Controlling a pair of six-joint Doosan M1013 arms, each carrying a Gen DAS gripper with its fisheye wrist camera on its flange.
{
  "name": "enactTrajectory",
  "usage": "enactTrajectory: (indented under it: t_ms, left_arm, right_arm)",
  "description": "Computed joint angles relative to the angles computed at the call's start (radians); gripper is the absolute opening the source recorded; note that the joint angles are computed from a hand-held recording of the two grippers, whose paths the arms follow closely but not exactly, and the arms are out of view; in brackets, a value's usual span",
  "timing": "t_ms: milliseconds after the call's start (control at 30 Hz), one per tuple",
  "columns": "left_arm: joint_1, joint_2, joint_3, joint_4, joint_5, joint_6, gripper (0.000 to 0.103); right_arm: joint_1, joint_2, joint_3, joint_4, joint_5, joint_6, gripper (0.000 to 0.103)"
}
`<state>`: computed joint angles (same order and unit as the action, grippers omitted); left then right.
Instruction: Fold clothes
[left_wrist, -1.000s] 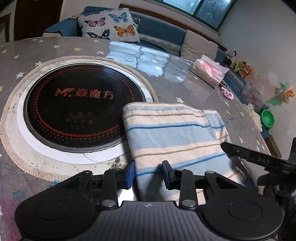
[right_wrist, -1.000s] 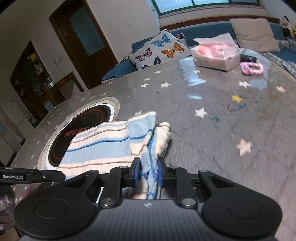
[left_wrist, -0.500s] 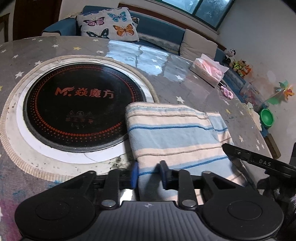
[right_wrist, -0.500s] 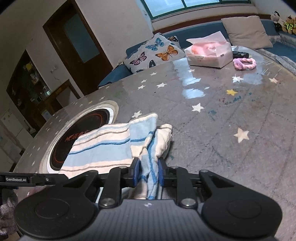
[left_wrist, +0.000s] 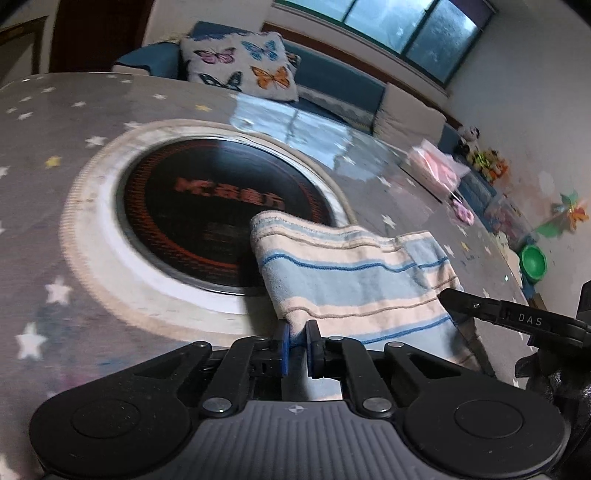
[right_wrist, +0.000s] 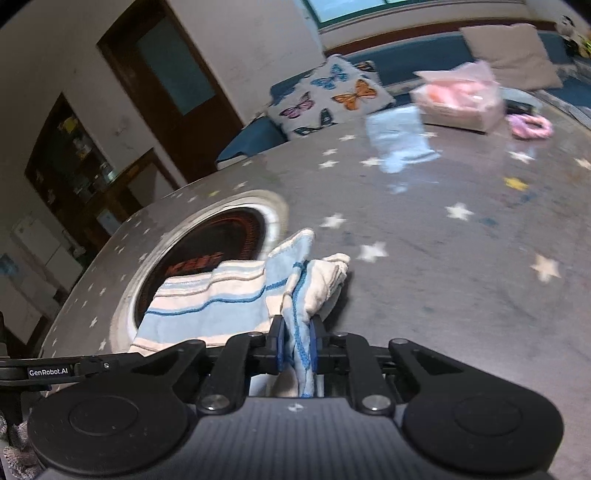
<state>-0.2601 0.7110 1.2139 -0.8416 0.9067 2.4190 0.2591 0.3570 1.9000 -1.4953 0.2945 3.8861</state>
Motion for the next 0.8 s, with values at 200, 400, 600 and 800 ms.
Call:
enactTrajectory:
  t_ms: [200,400,600,800]
  left_arm:
    - [0.038,0.009,-0.018,-0.006,-0.036,-0.018,0.009]
    - [0.072,0.029,-0.059,0.009,-0.071,-0.061,0.009]
    - [0.101,0.048,-0.099,0.040,-0.112,-0.116,0.009]
    - [0.132,0.077,-0.152,0.121,-0.153,-0.248,0.009]
  right_arm:
    - [0.005,0.060,-0.102,0.158,-0.042,-0.219,0.012]
    - [0.005,0.122,-0.215,0.410,-0.087,-0.538,0.011]
    - [0.009,0.191,-0.341,0.754,-0.112,-0.948,0.011]
    - [0.012,0.283,-0.490,1.211,-0.098,-1.456,0.011]
